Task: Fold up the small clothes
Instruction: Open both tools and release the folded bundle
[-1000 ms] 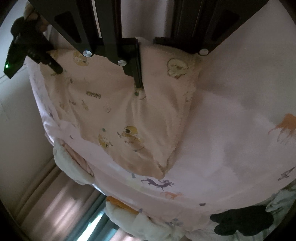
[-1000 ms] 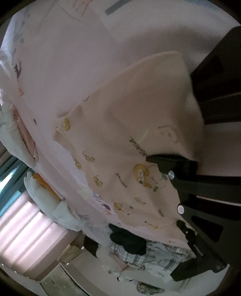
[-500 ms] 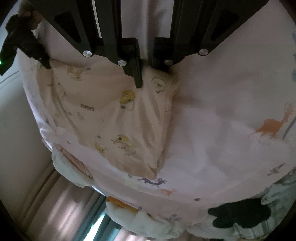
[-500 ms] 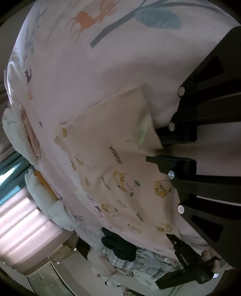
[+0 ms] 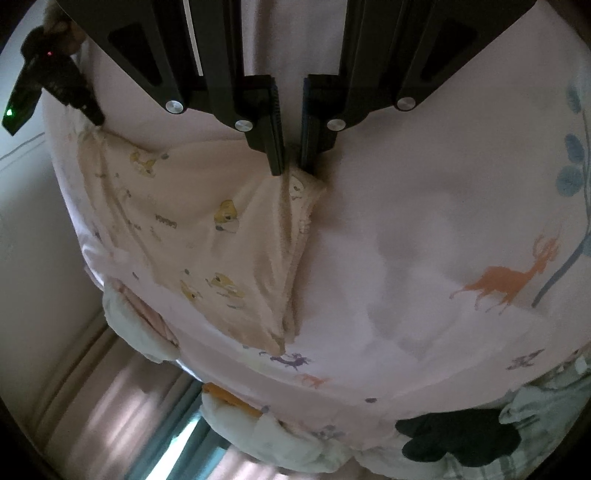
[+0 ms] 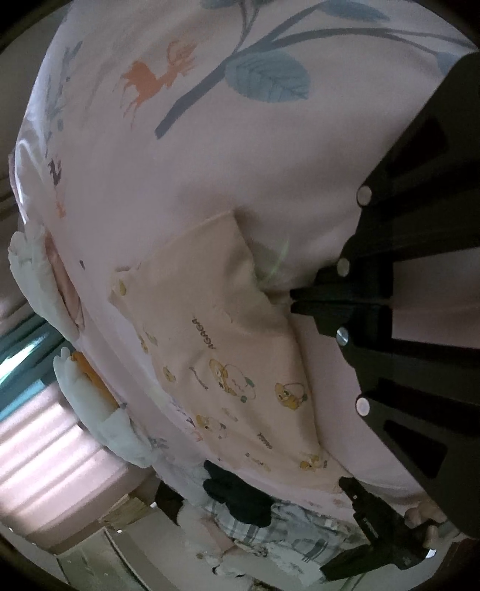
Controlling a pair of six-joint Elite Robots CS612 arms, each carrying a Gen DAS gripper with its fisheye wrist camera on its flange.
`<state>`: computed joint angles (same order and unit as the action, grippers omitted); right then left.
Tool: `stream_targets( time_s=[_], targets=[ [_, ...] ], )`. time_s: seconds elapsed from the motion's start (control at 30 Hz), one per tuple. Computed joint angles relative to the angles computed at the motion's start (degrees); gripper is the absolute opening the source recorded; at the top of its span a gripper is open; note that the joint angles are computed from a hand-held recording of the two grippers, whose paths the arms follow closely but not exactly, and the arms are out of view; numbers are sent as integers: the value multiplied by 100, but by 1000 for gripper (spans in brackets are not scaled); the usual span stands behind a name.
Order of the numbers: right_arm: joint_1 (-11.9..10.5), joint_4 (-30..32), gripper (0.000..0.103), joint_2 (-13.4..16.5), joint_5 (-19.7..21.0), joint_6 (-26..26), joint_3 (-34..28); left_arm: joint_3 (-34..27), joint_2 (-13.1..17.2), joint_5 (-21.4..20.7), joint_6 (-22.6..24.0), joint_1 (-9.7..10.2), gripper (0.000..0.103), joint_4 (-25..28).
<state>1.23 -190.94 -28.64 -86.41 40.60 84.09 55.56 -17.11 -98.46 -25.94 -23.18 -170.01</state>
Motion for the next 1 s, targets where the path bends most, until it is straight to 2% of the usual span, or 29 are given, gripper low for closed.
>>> stream_targets(
  time_s=[0.23, 0.33, 0.47, 0.53, 0.57, 0.6, 0.63, 0.67, 0.7, 0.77, 0.8, 0.87, 0.93, 1.0],
  targets=[
    [24, -14, 0, 1, -113, -45, 17, -22, 57, -382, -267, 94, 12, -175],
    [20, -33, 0, -5, -102, -8, 34, -18, 88, -489, -204, 112, 12, -344],
    [39, -72, 2, -4, -125, 132, 28, -147, 164, -947, -418, 197, 14, -405],
    [61, -110, 10, -7, -142, 51, 15, -164, 143, -989, -432, 206, 27, -342],
    [65, -173, 25, -4, -80, -8, 9, -170, 145, -1026, -416, 210, 46, -430],
    [67, -264, 46, 1, 23, -64, 1, -169, 179, -1110, -469, 220, 66, -735],
    [82, -343, 58, -5, 107, -122, -6, -153, 215, -1119, -590, 222, 74, -1068],
    [118, -333, 80, -30, 69, -173, -13, -86, 222, -957, -803, 201, 81, -1468],
    [175, -180, 95, -77, -117, -221, -26, -49, 213, -847, -864, 183, 85, -1628],
    [284, 183, 103, -164, -568, -339, -63, -44, 172, -802, -621, 160, 89, -1686],
    [340, 321, 102, -199, -817, -452, -84, -54, 161, -787, -457, 149, 96, -1709],
    [364, 397, 102, -222, -981, -517, -99, -35, 130, -548, -69, 95, 102, -1812],
    [380, 609, 102, -239, -1177, -420, -151, -20, 131, -139, 340, 17, 102, -1933],
    [374, 747, 102, -229, -1217, -279, -191, -71, 138, 81, 523, -39, 102, -1697]
  ],
)
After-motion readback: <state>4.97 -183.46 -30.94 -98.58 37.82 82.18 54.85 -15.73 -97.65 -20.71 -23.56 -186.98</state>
